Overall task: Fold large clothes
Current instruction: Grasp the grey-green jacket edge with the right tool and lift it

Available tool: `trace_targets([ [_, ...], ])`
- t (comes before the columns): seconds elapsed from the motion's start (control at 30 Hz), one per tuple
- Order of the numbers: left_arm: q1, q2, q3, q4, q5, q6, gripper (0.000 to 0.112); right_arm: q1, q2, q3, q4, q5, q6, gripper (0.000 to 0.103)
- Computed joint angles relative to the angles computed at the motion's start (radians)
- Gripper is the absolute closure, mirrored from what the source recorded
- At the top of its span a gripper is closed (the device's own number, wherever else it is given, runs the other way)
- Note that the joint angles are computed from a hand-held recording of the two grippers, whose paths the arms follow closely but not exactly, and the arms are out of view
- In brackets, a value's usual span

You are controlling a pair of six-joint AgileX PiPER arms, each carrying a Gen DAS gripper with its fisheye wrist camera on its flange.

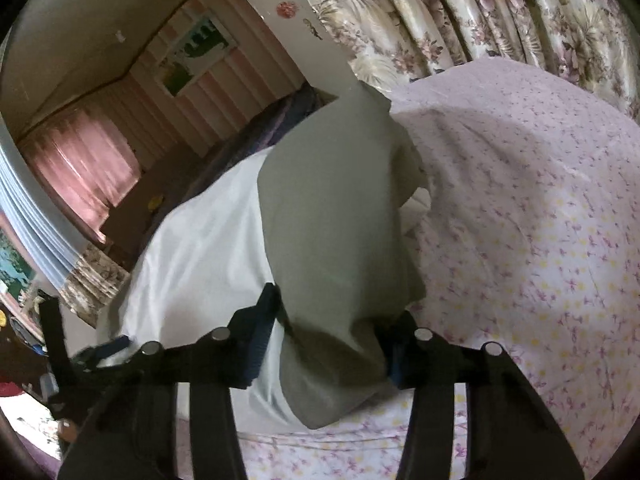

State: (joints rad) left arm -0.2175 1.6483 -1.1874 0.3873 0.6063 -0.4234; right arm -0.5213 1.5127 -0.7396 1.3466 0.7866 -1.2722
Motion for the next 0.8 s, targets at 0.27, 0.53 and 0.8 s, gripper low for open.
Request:
trace_targets([
  [0.27,0.01,-0.009,0.012,-0.022,-0.015,0.03,0.012,-0.017,0.048,-0.024,0.026,-0.011,0.047,0.027],
  [0.53,0.012,-0.008,0.004,-0.039,-0.001,0.049,0.012,0.082,-0.041,-0.017,0.01,-0.123,0.003,0.067],
  [0.8,0.02,0.001,-0.011,-0.069,0.017,0.103,0.012,0.288,-0.267,-0.057,-0.241,-0.265,0.183,0.074],
])
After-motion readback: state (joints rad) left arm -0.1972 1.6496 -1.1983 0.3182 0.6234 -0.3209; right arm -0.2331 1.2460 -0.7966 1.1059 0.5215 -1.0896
